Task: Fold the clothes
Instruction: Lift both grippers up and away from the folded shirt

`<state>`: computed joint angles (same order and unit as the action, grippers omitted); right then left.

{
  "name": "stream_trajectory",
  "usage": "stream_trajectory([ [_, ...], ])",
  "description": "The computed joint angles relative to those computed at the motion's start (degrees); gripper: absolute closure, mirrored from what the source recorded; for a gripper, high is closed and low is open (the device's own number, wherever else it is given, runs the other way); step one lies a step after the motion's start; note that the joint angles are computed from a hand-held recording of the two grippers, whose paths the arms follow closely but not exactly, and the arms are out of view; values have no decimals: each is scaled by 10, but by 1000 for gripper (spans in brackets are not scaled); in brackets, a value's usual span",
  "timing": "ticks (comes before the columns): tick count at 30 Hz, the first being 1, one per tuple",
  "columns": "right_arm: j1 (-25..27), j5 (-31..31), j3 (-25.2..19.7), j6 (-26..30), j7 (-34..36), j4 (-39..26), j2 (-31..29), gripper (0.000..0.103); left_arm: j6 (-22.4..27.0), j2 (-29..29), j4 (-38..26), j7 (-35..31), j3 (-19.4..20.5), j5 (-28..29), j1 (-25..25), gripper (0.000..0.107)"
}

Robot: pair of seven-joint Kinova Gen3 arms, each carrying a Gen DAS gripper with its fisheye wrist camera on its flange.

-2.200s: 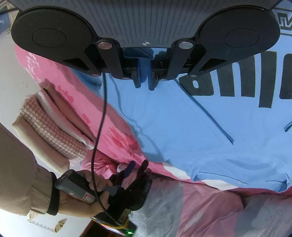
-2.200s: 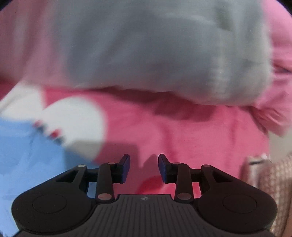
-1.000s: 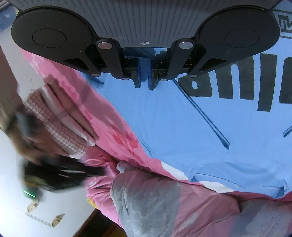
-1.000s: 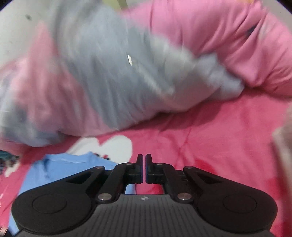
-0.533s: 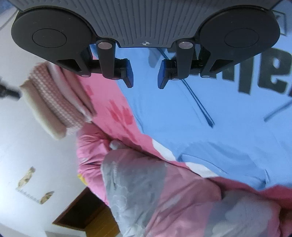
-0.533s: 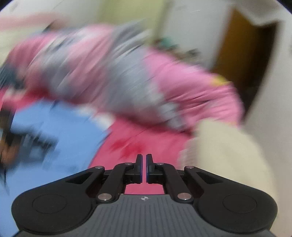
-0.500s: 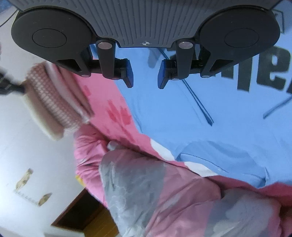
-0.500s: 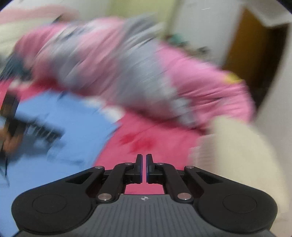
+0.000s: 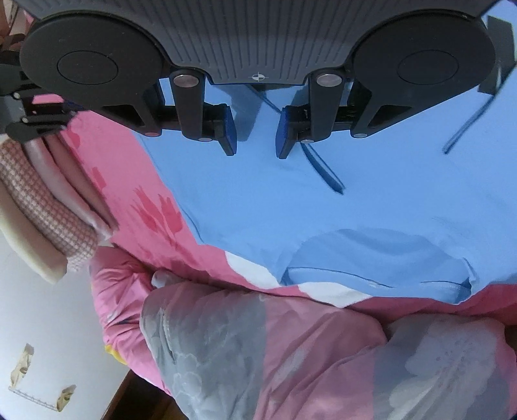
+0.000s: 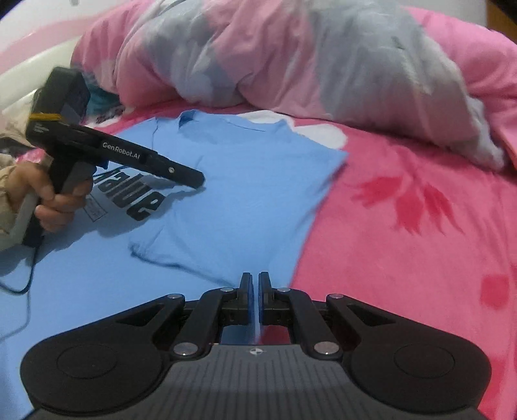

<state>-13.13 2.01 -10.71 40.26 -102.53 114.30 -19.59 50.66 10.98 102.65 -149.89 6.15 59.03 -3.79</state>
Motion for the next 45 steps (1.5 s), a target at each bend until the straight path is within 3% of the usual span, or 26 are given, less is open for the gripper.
stream_trajectory([
  [4, 56, -34, -43, -25, 13, -2, -22, 100, 7, -8, -5, -9, -3, 3, -5, 80],
  [7, 44, -54, -51, -76, 39, -8, -1, 100, -10, -14, -8, 1, -4, -4, 3, 80],
  [11, 38, 26, -121, -63, 16, -35, 68, 100, -39, -13, -7, 5, -3, -14, 11, 80],
  [13, 32, 60, -143, -59, 16, -28, 73, 100, -48, -8, -7, 7, -3, -18, 10, 80],
  [15, 5, 59, -125, -55, 39, -17, 51, 101, -48, -1, -7, 2, -3, -13, 3, 80],
  [18, -31, 10, -75, -53, 75, -16, 31, 101, -41, 7, -8, -4, -1, -3, -9, 80],
  [23, 32, 45, -126, -85, 29, -25, 52, 100, -46, 2, -7, 12, -3, 5, -16, 80],
  [27, -29, 42, -122, -49, 55, -45, 74, 100, -22, -18, -12, 40, -16, 5, -33, 80],
  [29, -21, 61, -154, -42, 29, -44, 43, 100, 4, -44, -7, 31, -31, 25, -52, 80],
  [32, 52, 79, -205, -8, -41, -59, -23, 100, 59, -93, -4, 17, -70, 49, -83, 80],
  [34, 105, 98, -204, 5, -87, -71, -76, 96, 99, -128, -7, 7, -106, 60, -103, 80],
  [38, 209, 75, -184, 16, -181, -114, -182, 95, 176, -189, -24, -7, -193, 72, -145, 79],
  [39, 222, 79, -185, 15, -204, -121, -209, 90, 196, -199, -34, -10, -217, 75, -156, 79],
  [40, 226, 87, -182, 12, -227, -126, -235, 78, 214, -207, -47, -13, -242, 76, -168, 78],
  [42, 226, 101, -186, 3, -274, -122, -289, 68, 243, -217, -67, -28, -287, 76, -191, 75],
  [45, 233, 79, -205, 16, -319, -110, -356, 67, 280, -222, -91, -51, -341, 58, -222, 73],
])
